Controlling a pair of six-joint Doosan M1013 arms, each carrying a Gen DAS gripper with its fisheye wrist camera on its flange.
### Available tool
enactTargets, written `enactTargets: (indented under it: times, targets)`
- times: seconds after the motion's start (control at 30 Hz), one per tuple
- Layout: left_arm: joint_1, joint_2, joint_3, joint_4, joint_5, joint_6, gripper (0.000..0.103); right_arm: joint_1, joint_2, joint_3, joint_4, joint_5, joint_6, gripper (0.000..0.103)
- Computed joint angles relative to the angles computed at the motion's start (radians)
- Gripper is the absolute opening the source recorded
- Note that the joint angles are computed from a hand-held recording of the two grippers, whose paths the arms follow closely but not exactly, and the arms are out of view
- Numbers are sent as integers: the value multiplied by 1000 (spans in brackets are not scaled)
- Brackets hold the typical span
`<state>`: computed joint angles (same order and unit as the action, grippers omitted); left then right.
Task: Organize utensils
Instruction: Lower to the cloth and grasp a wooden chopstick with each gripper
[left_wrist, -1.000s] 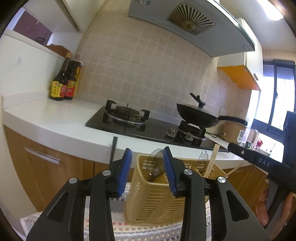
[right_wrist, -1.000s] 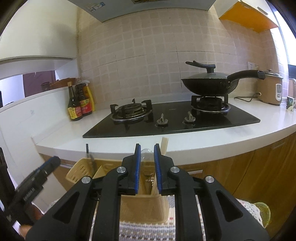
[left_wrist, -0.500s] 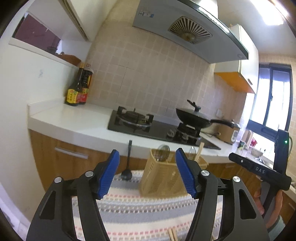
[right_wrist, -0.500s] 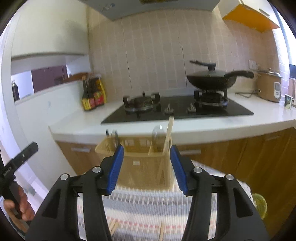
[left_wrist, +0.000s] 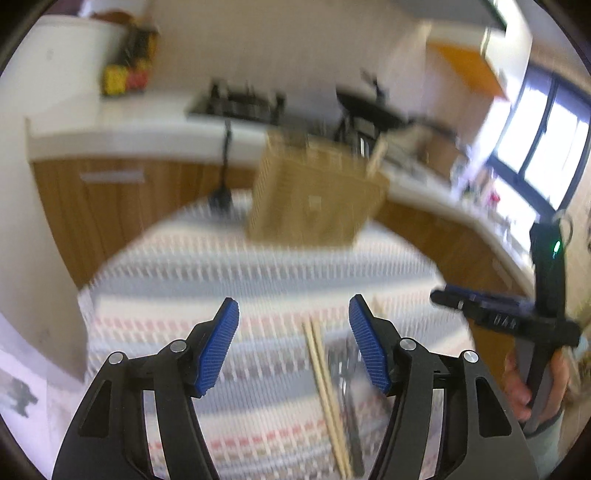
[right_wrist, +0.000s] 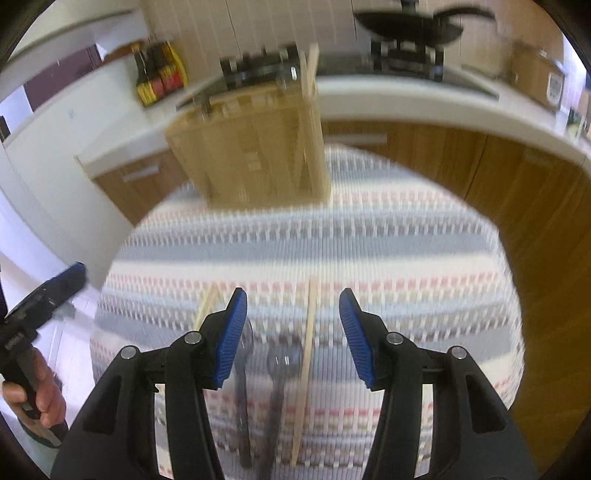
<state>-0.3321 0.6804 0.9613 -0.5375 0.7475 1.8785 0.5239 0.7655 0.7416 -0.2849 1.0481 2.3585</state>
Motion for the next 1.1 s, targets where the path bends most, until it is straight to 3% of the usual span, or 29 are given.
enactTargets:
  times: [0.07,0.17,0.23,0.6,0.9,1.03,1.1]
  targets:
    - [-9,27,-34,62,92,-25,56,-2,0,15,36,18,-10,48]
    - [-17,65,-78,123,193,-89,49,-3,7,22,76,42,-29,39]
    - [-13,89,-106,95,253,-85,43,-4,9,30,97,48,-30,37]
    - [-69,122,-144,302,323,-64,30,-14,-15,93,142,18,-13,37]
    - [-115,175,-243,437,379,-90,31,-20,-10,91,160,23,-18,37]
    - [-123,182,-258,491,384,-87,8,-25,8,58,160,69,-37,32]
    - [-115,193,-279,472,402,-84,5,-32,20,37,180,91,-54,29]
